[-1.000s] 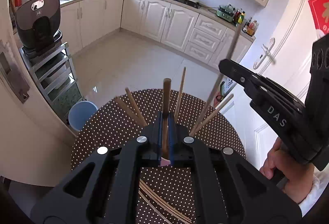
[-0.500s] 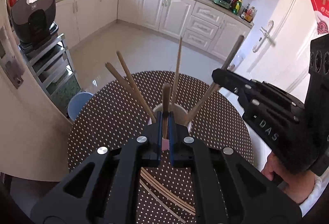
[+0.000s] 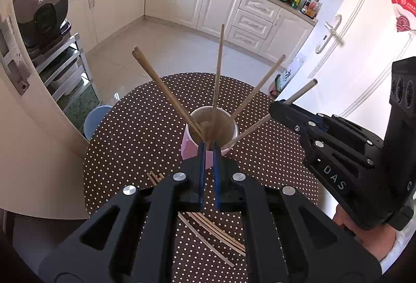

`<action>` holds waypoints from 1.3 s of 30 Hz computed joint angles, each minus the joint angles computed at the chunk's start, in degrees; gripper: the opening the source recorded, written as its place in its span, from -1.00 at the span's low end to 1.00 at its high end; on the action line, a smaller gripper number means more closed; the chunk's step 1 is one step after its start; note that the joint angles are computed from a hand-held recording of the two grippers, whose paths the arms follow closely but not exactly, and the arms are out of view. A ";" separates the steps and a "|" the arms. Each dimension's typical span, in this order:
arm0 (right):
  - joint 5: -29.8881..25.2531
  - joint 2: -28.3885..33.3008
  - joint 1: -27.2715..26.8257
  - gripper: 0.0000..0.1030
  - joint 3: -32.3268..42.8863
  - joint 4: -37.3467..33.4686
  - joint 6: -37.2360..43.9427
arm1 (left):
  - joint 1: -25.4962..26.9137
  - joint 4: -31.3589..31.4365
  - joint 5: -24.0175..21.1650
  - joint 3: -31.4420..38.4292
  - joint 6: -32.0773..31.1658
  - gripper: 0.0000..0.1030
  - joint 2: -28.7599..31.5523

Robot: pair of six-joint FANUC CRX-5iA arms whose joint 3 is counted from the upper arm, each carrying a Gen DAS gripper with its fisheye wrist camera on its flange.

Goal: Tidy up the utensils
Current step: 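Open the right gripper to release the chopstick into the cup, then lower the right gripper to the pile and pinch another chopstick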

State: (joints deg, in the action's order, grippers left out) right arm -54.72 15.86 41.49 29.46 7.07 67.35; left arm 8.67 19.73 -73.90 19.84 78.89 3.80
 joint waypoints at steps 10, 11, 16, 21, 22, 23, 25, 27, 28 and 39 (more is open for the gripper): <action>1.59 -4.09 2.04 -0.45 -5.67 4.05 -5.31 | 1.12 0.87 -0.76 -2.21 -0.44 -0.87 -2.52; 1.68 -4.55 2.32 -0.44 -6.28 4.57 -5.99 | 1.30 0.91 -0.95 -2.40 -0.59 -0.87 -2.72; 2.41 -6.99 3.09 -0.42 -9.45 6.04 -8.57 | 2.70 1.81 -2.42 -3.43 -0.73 -0.87 -3.52; 2.38 -8.57 3.85 -0.42 -11.87 7.05 -11.07 | 4.12 1.74 -3.85 -4.96 -0.93 -0.87 -4.53; 2.28 -8.87 4.03 -0.42 -12.35 7.02 -11.26 | 4.52 1.83 -4.39 -5.28 -0.72 -0.87 -4.58; 2.03 -8.88 4.16 -0.42 -12.39 6.91 -11.27 | 4.78 1.92 -4.90 -5.42 -0.52 -0.87 -4.50; 1.78 -9.14 4.33 -0.42 -12.96 6.42 -11.35 | 5.59 2.01 -6.18 -6.09 -0.07 -0.87 -4.34; 1.04 -9.01 4.27 -0.42 -12.78 5.21 -10.92 | 6.27 1.89 -7.16 -6.75 0.30 -0.86 -4.25; 0.72 -8.93 4.37 -0.42 -12.73 4.88 -10.98 | 6.61 2.18 -7.66 -7.31 0.46 -0.85 -4.24; -6.49 -4.80 3.58 -0.42 -9.93 -5.06 -5.00 | 8.15 0.52 -9.46 -12.56 3.63 -0.13 -3.45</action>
State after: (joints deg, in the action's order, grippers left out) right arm -61.21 11.06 45.07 19.53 2.01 62.35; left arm 16.83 20.25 -83.37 7.28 82.51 0.35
